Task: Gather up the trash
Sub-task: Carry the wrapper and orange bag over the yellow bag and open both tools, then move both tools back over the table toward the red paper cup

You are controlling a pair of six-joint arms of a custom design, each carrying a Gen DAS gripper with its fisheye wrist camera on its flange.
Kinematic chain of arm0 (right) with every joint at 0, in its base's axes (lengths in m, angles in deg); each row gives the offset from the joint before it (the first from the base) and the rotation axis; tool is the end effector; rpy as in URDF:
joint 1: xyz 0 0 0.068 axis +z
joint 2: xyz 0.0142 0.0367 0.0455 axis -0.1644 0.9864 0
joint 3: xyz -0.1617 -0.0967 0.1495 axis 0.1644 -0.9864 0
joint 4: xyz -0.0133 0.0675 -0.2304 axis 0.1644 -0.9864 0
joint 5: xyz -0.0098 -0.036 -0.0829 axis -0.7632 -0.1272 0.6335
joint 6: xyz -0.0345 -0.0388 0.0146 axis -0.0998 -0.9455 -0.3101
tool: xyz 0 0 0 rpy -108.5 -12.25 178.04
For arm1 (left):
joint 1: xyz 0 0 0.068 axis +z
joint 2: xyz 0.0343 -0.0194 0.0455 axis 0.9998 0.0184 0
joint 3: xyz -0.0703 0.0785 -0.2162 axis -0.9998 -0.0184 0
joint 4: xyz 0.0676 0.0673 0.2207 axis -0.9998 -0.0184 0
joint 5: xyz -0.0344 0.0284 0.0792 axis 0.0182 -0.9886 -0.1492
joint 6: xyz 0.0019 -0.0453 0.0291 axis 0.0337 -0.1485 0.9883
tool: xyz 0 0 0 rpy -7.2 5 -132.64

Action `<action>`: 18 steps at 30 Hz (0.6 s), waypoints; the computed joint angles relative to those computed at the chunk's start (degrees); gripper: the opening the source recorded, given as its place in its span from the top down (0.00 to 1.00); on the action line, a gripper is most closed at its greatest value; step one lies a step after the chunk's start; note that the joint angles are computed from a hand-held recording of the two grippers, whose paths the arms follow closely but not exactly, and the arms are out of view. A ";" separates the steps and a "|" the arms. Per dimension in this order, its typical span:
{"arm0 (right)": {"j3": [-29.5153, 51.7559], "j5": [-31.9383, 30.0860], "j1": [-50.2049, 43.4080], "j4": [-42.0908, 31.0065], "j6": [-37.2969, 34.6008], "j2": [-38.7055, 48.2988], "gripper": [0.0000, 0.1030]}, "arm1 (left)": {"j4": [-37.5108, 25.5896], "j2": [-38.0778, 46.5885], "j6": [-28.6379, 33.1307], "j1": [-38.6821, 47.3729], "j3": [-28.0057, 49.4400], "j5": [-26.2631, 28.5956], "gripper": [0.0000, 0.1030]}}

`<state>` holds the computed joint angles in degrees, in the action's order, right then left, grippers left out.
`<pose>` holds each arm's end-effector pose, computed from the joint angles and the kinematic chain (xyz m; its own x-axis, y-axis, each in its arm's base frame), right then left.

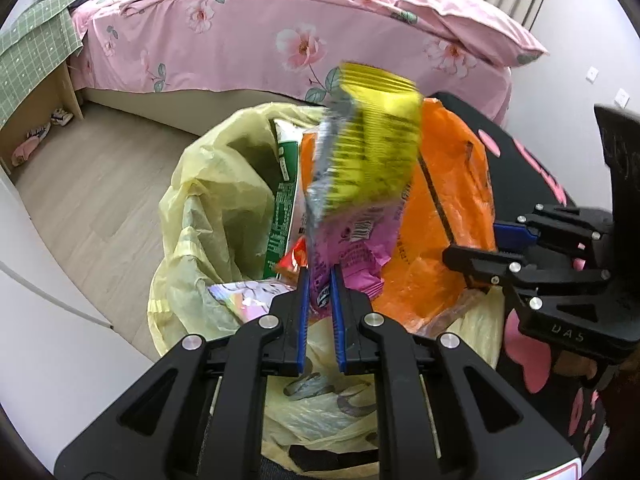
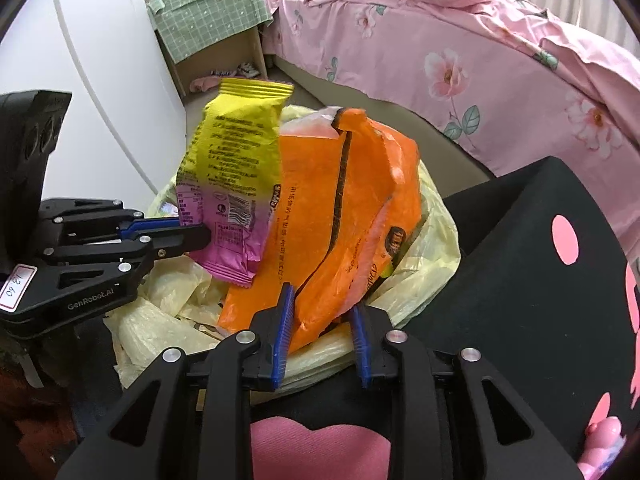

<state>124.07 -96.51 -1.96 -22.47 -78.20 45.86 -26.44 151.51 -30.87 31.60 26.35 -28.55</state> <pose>0.2553 0.0516 0.1939 -0.4276 -0.7177 -0.5496 -0.8865 0.4520 0.0994 0.1452 -0.1932 0.1700 -0.7476 -0.3741 -0.5487 -0.3180 0.9270 -0.1987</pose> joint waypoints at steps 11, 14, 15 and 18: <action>1.08 -9.70 -16.11 -7.50 -7.84 -6.28 0.53 | -8.06 -3.78 -5.80 -4.82 6.00 -9.60 0.53; 3.60 -14.23 -25.71 -11.21 -13.08 -5.77 0.53 | -6.97 -1.97 -2.76 -6.52 10.13 -11.44 0.53; 4.71 -15.47 -28.53 -11.73 -14.07 -5.24 0.50 | -6.00 -0.29 -0.81 -7.06 12.23 -12.16 0.52; 9.07 -19.82 -38.87 -14.50 -19.42 -1.85 0.45 | -2.26 6.01 4.58 -8.33 19.08 -13.16 0.51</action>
